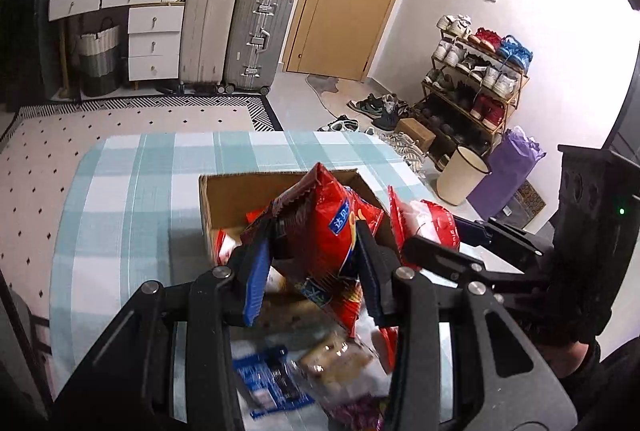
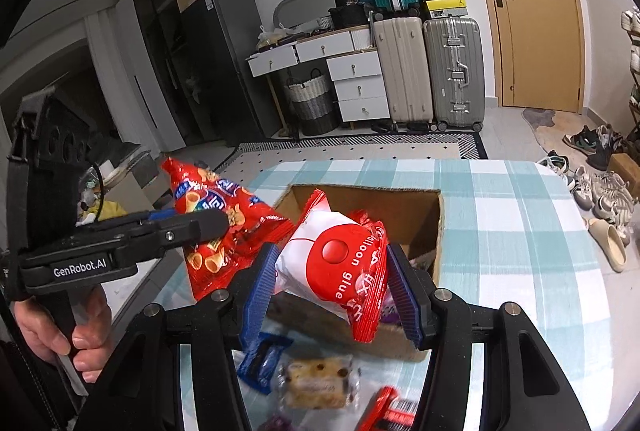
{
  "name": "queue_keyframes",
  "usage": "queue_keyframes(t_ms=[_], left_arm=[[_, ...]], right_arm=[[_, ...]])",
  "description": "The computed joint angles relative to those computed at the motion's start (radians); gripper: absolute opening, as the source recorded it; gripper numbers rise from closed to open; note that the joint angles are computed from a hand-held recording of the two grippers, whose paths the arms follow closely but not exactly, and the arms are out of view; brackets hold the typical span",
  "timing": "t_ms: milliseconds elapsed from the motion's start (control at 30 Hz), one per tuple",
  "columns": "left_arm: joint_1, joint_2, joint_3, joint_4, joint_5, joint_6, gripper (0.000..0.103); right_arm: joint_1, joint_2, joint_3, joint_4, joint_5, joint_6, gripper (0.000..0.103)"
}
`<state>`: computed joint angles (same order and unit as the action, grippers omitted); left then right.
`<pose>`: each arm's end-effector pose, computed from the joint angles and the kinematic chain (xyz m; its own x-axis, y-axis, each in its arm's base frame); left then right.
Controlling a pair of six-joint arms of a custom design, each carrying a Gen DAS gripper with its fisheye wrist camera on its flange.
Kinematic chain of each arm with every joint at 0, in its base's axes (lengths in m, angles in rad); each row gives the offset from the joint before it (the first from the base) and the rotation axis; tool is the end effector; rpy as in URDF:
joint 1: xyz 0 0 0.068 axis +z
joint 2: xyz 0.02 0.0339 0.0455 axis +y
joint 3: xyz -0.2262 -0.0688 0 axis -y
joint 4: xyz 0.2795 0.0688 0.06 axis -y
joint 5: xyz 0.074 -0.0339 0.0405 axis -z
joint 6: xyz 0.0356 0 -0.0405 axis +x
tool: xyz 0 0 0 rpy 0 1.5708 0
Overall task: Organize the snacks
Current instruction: 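Carry both bags over the box and open both tools, then pull both tools back from the box toward the remaining snacks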
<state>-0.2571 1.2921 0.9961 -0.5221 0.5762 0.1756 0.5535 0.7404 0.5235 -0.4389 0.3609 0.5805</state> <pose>0.2984 -0.0985 0.2310 -0.5948 0.3079 -0.7426 0.6879 0.6728 -0.2721 0.1971 0.1070 0.1991 -0.5729 0.2491 -0.7808 0.0723 0.9643 0.2546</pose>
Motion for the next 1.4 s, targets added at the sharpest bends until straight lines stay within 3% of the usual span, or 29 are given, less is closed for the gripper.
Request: queue_keyframes(t_ms=[400, 467, 533, 567, 633, 900, 1100, 1400], left_arm=[[-0.079, 0.284, 0.172, 0.102, -0.066, -0.041, 0.038], [-0.09, 0.318, 0.199, 0.093, -0.095, -0.038, 0.041], [-0.091, 0.321, 0.193, 0.113, -0.109, -0.045, 0.048], [-0.086, 0.308, 0.175, 0.136, -0.109, -0.055, 0.055], [-0.076, 0.284, 0.149, 0.156, -0.108, -0.061, 0.064], [-0.06, 0.151, 0.031, 0.145, -0.127, -0.041, 0.067], [-0.029, -0.033, -0.091, 0.122, -0.148, -0.046, 0.078], [-0.009, -0.349, -0.243, -0.011, -0.162, -0.013, 0.084]], right_arm=[[-0.177, 0.204, 0.027, 0.161, -0.124, -0.101, 0.058], [-0.184, 0.223, 0.022, 0.183, -0.128, -0.109, 0.063], [-0.184, 0.225, 0.01, 0.204, -0.123, -0.119, 0.08], [-0.179, 0.218, 0.002, 0.208, -0.109, -0.121, 0.088], [-0.172, 0.194, -0.015, 0.212, -0.096, -0.132, 0.089], [-0.099, 0.06, -0.045, 0.109, -0.011, -0.114, 0.089], [0.019, -0.074, -0.046, -0.028, 0.1, -0.049, 0.089], [0.266, -0.192, -0.003, -0.251, 0.32, 0.107, 0.092]])
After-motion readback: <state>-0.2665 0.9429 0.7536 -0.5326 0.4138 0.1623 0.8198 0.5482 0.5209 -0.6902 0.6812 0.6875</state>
